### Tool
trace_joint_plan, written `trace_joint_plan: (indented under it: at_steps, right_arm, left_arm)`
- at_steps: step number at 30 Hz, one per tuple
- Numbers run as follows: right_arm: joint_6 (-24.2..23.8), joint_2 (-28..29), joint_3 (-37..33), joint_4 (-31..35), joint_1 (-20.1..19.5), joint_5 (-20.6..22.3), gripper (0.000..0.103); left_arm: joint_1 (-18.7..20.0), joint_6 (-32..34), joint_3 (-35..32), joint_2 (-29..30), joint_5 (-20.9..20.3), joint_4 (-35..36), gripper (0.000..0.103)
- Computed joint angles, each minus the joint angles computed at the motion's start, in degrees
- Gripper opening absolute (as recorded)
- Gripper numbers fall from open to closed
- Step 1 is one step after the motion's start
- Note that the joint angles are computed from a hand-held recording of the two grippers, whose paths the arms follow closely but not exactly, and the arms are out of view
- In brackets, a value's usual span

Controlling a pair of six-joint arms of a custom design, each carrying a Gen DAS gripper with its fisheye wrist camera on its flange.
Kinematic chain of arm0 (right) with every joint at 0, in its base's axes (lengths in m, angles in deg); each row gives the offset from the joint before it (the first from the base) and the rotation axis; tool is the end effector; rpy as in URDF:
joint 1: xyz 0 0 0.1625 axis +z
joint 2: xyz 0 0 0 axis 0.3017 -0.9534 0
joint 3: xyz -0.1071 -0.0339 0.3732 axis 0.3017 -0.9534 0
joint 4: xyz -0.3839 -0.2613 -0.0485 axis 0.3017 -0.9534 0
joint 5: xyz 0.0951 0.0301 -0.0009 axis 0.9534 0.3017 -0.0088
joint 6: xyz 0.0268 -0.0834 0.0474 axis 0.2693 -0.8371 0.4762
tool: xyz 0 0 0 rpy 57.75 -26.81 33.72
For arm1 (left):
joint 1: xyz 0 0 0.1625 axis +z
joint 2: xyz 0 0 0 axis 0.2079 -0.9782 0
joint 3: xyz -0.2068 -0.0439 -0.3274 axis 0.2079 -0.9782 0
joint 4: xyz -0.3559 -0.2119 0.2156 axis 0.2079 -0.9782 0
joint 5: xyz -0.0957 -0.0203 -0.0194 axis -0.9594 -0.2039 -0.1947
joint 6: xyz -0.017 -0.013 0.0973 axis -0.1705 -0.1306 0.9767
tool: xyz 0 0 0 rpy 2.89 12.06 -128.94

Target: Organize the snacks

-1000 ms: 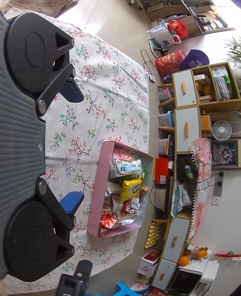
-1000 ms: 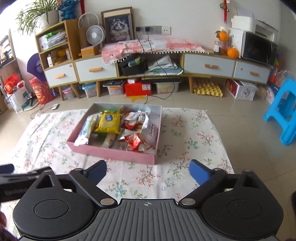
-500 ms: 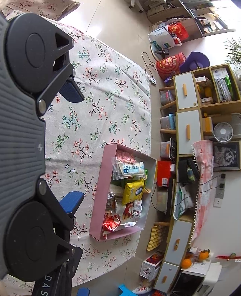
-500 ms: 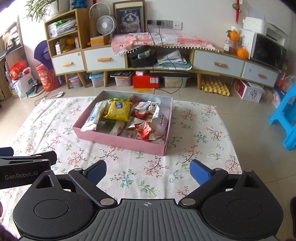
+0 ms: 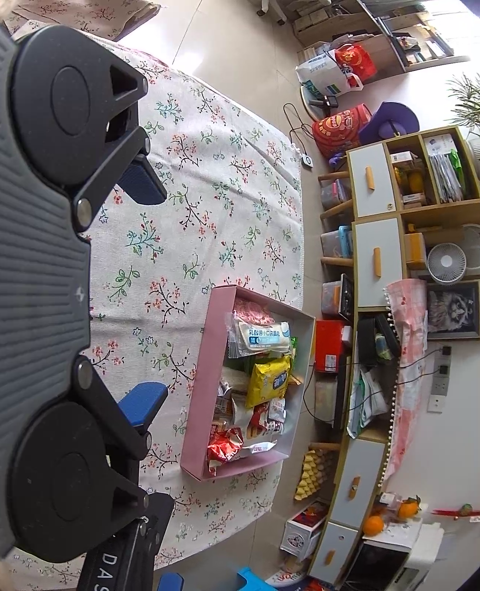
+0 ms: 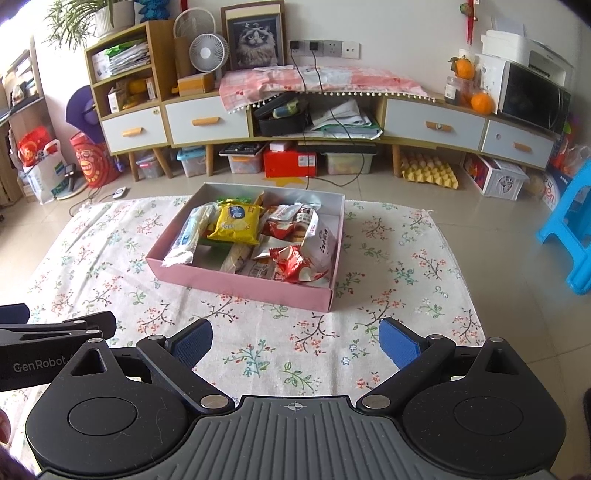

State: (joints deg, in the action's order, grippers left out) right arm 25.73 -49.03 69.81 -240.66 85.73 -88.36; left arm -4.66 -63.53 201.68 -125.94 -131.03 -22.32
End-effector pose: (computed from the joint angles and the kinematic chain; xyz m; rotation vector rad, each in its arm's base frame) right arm 0.1606 -0.2951 0.2857 0.7649 -2.3466 0.7917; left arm -0.3949 -0.2545 0.0779 -0.0733 2.0075 -0.9629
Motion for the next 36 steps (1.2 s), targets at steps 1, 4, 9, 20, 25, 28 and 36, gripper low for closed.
trace_joint_plan:
  at_steps: [1, 4, 9, 20, 25, 28, 36]
  right_arm:
    - [0.18, 0.19, -0.06, -0.15, 0.03, -0.04, 0.098]
    - [0.57, 0.20, -0.19, 0.01, -0.11, 0.07, 0.098]
    - [0.67, 0.06, -0.19, 0.04, -0.28, 0.24, 0.098]
    - [0.71, -0.12, -0.20, 0.11, -0.51, 0.50, 0.098]
    - [0.63, -0.16, -0.19, 0.12, -0.53, 0.49, 0.098]
    - [0.66, -0.16, -0.19, 0.09, -0.54, 0.52, 0.098]
    - [0.66, -0.18, -0.21, 0.17, -0.56, 0.55, 0.098]
  left_arm:
    - [-0.01, 0.00, -0.01, 0.02, -0.03, -0.04, 0.102]
    - [-0.01, 0.01, 0.04, -0.02, -0.11, -0.13, 0.103]
    - [-0.05, 0.09, 0.18, -0.10, -0.25, -0.38, 0.102]
    - [-0.08, 0.09, 0.29, -0.18, -0.26, -0.54, 0.102]
    - [-0.02, 0.24, 0.38, -0.38, -0.24, -0.61, 0.102]
    - [-0.05, 0.31, 0.39, -0.36, -0.30, -0.65, 0.102]
    - [0.06, 1.12, 0.61, -0.59, -0.25, -1.32, 0.102]
